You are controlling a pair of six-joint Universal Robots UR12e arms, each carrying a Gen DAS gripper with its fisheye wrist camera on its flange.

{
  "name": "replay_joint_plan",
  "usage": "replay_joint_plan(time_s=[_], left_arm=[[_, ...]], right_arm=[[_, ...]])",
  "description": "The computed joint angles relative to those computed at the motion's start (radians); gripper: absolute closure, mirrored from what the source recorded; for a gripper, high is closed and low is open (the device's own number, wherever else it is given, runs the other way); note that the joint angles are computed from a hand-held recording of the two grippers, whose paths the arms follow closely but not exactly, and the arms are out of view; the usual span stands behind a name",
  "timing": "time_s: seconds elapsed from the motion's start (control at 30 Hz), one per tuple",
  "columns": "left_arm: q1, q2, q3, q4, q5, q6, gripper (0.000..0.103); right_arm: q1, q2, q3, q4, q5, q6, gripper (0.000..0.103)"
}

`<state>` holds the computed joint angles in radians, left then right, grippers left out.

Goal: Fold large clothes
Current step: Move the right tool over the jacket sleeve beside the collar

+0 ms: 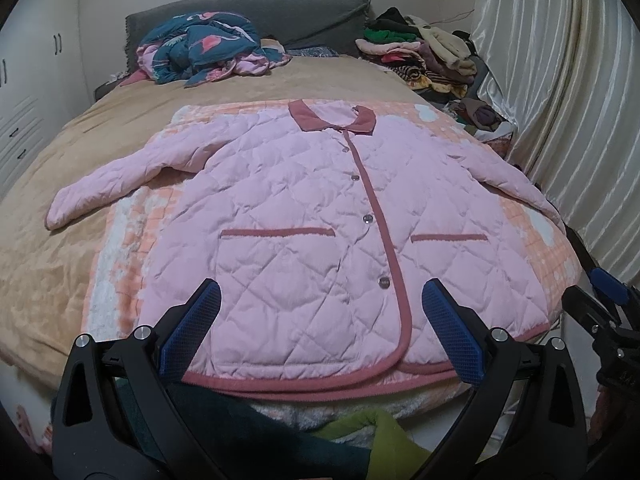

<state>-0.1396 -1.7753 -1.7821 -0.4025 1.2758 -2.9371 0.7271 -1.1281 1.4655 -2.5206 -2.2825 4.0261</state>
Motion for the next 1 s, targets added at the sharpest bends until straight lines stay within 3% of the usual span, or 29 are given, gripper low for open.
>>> replay_joint_plan(time_s=[0.43,1.0], left_arm=[[-0.038,-0.049,0.089,-0.032,0.001,0.002,0.009],[-0.115,-0.128,0.231,-0.093,-0.022,0.020,0.009]], right_arm=[[-0.037,-0.027,0.023,-0.020,-0.029,-0.001,0.004],[-0.090,-0.080,0.083,-0.028,-0.092,0.076,0.004]])
